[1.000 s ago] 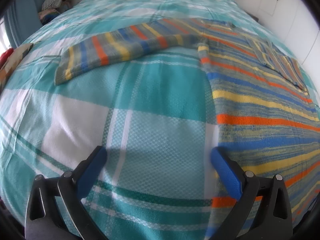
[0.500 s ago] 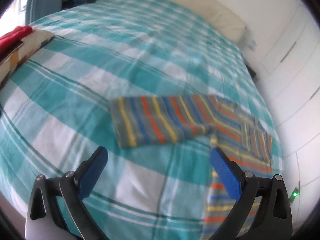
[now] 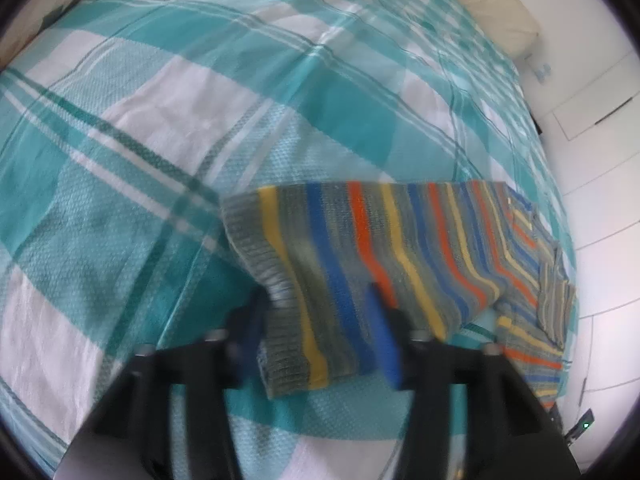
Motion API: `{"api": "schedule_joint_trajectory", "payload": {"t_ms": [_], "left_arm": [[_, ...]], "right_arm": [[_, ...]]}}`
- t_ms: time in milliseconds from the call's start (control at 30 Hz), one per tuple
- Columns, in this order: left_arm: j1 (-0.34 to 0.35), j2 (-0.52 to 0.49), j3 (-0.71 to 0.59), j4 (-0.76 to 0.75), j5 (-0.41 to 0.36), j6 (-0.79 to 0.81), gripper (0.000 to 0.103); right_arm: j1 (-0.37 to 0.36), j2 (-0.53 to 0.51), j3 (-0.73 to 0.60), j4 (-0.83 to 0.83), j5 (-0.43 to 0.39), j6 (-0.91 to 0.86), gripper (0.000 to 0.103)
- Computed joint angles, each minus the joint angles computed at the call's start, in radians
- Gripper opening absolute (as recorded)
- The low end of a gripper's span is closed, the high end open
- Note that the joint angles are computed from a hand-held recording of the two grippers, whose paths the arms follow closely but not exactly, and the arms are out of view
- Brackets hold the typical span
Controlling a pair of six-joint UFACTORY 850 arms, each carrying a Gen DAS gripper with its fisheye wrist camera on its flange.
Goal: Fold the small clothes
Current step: 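Fold the sleeve across the sweater body with the left tool, then open, then move both tools to the sweater hem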
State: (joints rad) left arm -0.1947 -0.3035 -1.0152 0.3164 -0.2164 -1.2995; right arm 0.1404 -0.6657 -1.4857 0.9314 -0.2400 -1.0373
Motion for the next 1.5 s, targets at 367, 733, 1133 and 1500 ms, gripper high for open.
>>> {"api": "schedule_joint_trajectory", "payload": {"t_ms": [367, 733, 1133, 1500], "left_arm": [[-0.156, -0.193, -0.581, 0.222, -0.281, 0.142, 0.003], [-0.264, -0.705, -1.297, -0.114, -0.438, 0.557, 0.085], [-0.301, -0.297, -0.619, 0.437, -0.496, 0.038, 0.096], [-0.348, -0.113, -0.193, 0.583, -0.44, -0.439, 0.099]], "right_arm": [[0.001, -0.003, -0.004, -0.023, -0.002, 0.02, 0.103], [-0.003, -0.006, -0.008, 0.009, -0.01, -0.013, 0.103], [-0.001, -0.01, -0.015, -0.05, -0.011, 0.04, 0.103], [0.006, -0.014, -0.016, -0.079, 0.01, 0.063, 0.103]]}}
